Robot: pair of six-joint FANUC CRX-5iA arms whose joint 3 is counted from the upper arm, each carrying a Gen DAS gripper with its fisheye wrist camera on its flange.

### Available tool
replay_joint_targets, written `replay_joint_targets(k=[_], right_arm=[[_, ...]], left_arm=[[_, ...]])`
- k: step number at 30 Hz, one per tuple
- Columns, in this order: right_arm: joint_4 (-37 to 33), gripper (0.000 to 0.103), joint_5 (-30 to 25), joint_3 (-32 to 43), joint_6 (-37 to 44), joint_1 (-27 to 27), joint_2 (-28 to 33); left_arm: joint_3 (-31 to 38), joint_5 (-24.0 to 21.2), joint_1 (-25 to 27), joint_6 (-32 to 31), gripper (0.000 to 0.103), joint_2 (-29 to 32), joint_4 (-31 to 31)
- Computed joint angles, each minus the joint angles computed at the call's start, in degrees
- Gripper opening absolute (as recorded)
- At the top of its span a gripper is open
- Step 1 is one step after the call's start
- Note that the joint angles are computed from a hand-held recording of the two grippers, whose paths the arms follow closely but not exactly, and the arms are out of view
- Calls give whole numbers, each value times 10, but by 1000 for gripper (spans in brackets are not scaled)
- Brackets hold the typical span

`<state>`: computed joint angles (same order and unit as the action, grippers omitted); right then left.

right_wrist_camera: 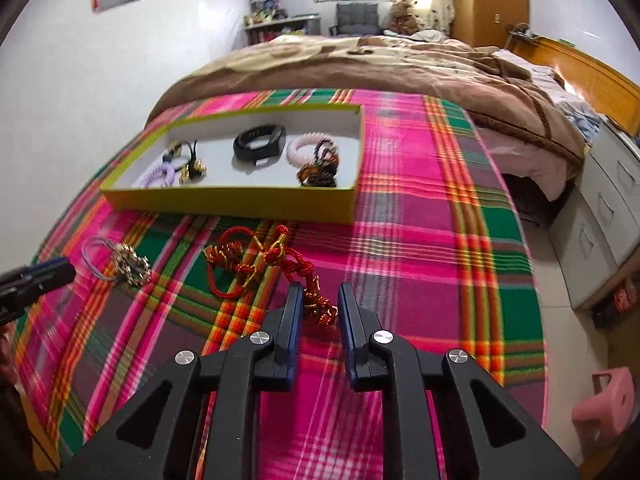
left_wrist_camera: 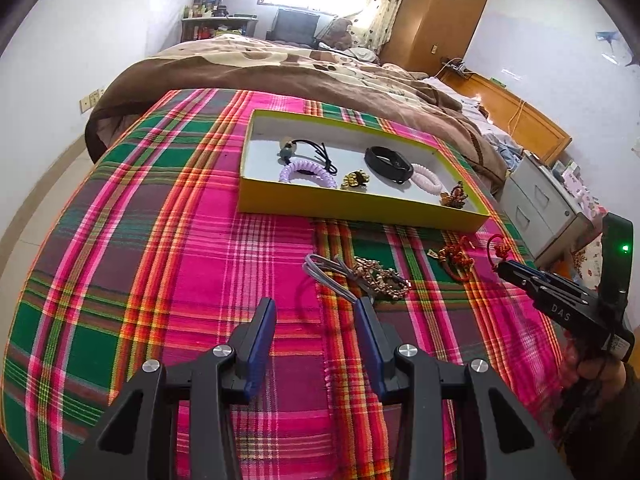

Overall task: Organize jewelry
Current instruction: 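Grasp the red knotted cord ornament with the right tool, then grasp the gold rhinestone hair clip with the left tool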

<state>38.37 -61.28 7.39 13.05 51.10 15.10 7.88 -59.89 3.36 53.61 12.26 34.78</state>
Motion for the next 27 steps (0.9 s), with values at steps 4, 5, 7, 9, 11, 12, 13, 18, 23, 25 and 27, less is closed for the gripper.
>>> replay_joint_targets(k=[4, 5, 7, 9, 11, 12, 13, 18, 23, 25, 27], right_arm=[[23, 18, 1, -18, -39, 10, -16], [26, 18, 0, -19, -40, 12, -17], [29, 18, 3, -21, -45, 16, -19], [31, 18, 5, -23, -48, 19, -20], [31, 18, 7, -23, -48, 21, -18], [30, 18, 9, -23, -49, 21, -17], [30, 18, 10, -23, -51, 21, -17], [25, 18, 18, -28, -53, 21, -20], [23, 18, 23, -36, -58, 22, -25], [21, 18, 24, -37, -56, 23, -25], [19, 18, 25, -37, -54, 23, -26]], left_arm=[[3, -6, -1, 3, 40, 5, 5], [6, -11, -1, 5, 40, 9, 6], [5, 0, -5, 8, 40, 5, 2], [4, 9, -11, -3, 40, 1, -2], [5, 12, -15, -18, 40, -1, 4], [7, 11, -19, -20, 40, 0, 4], [11, 10, -23, -18, 40, 1, 0], [26, 19, -45, -45, 40, 9, -8], [62, 20, -65, -39, 40, 31, -38], [91, -3, -69, -25, 40, 51, -54], [102, -9, -73, -10, 40, 59, -68]])
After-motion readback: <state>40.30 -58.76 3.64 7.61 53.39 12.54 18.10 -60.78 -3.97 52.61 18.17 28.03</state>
